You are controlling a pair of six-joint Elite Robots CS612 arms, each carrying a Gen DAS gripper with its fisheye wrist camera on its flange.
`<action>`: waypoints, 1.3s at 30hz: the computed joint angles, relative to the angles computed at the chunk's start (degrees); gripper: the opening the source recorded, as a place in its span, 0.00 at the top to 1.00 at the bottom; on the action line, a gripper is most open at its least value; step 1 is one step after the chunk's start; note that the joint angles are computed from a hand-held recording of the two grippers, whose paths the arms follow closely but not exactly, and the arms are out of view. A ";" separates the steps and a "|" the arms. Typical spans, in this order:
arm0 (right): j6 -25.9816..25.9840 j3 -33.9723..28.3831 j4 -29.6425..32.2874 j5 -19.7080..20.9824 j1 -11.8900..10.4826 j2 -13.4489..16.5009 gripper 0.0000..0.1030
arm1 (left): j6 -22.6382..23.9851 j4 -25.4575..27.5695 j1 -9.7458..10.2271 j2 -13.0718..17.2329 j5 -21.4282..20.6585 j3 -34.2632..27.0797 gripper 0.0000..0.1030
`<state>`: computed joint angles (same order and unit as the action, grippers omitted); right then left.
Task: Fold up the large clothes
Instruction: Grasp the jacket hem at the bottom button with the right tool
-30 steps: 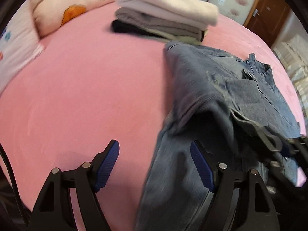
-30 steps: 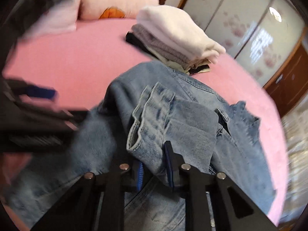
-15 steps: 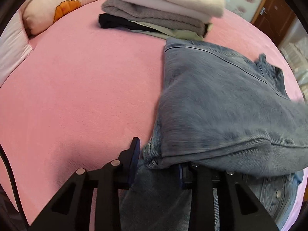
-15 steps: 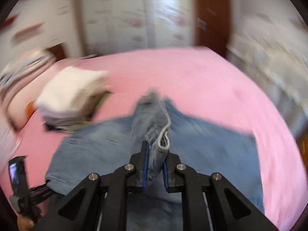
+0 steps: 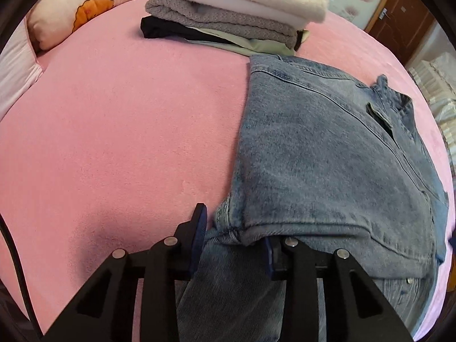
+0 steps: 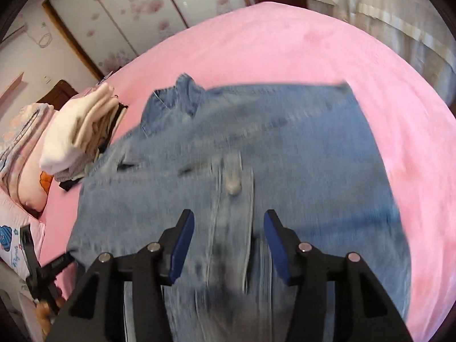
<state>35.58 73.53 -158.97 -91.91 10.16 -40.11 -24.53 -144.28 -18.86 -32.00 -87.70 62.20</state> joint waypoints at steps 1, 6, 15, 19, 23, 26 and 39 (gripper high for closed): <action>-1.41 -2.55 2.40 2.14 -0.71 1.31 0.50 | 0.96 0.38 0.07 -0.33 -0.45 0.31 0.66; -4.74 -10.89 12.18 7.47 -2.83 6.22 0.50 | 6.09 0.43 0.90 -2.83 -4.35 3.20 0.63; -12.27 -12.41 10.89 14.27 -4.00 8.31 0.51 | 4.71 3.27 2.70 2.10 -8.09 -7.20 0.56; -15.35 -14.18 12.43 14.99 -3.69 9.17 0.61 | 5.74 10.77 2.80 8.61 -8.96 -19.41 0.56; -18.46 -15.39 13.71 10.17 -2.48 9.47 0.75 | 7.52 21.64 2.76 15.89 -9.32 -33.40 0.55; -20.29 -15.51 13.06 6.02 -1.44 9.32 0.79 | 7.99 22.36 2.94 18.44 -10.78 -37.88 0.70; -23.14 -20.57 3.19 -10.88 1.06 11.08 0.80 | 6.23 -1.08 0.68 12.59 2.38 -24.76 1.00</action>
<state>12.43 52.96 -155.78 -102.79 11.22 -29.02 -18.30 -145.36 -18.18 -19.41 -85.33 37.44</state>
